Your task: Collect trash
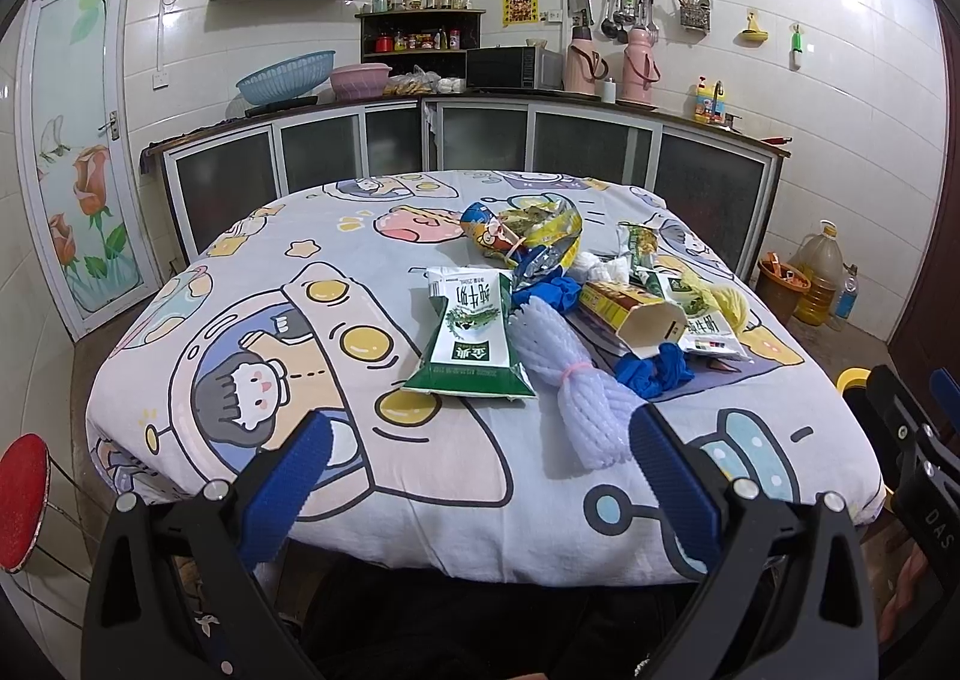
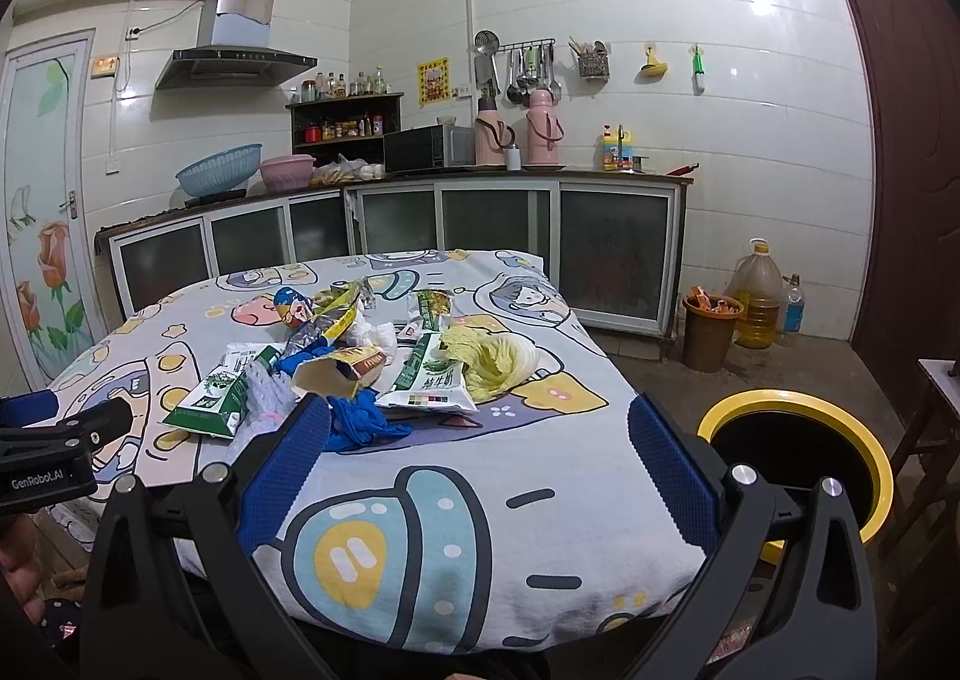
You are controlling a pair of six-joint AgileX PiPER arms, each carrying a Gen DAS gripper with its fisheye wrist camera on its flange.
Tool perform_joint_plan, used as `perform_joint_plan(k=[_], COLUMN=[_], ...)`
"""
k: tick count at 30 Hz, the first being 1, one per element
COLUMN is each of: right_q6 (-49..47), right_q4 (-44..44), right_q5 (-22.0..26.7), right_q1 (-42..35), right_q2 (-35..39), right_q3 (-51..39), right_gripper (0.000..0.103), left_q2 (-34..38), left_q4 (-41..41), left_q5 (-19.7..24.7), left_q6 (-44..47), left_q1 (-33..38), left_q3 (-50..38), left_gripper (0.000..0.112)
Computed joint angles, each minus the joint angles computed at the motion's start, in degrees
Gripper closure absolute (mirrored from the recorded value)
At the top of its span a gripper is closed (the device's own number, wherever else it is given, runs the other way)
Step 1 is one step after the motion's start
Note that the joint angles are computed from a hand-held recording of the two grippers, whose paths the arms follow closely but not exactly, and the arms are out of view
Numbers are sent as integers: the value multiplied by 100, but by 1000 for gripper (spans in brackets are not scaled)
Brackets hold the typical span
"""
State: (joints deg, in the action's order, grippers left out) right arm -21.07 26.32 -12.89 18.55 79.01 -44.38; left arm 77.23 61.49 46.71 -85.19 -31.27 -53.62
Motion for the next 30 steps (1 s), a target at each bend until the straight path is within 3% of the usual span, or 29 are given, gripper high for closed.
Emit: perform_joint_plan(k=[25,30], right_q6=[-82,-628], right_q4=[54,671], right_q5=[-157,-359], right_q1=[-20,20], right_q2=[-1,-24], right_q3=[46,75], right_gripper=[7,8], left_q2=[36,27], left_q4=[43,-24], left_q5=[67,49], left_q6=[-6,52], left_q1=[-34,0], left_q3=[-50,-70], left_gripper=[16,16])
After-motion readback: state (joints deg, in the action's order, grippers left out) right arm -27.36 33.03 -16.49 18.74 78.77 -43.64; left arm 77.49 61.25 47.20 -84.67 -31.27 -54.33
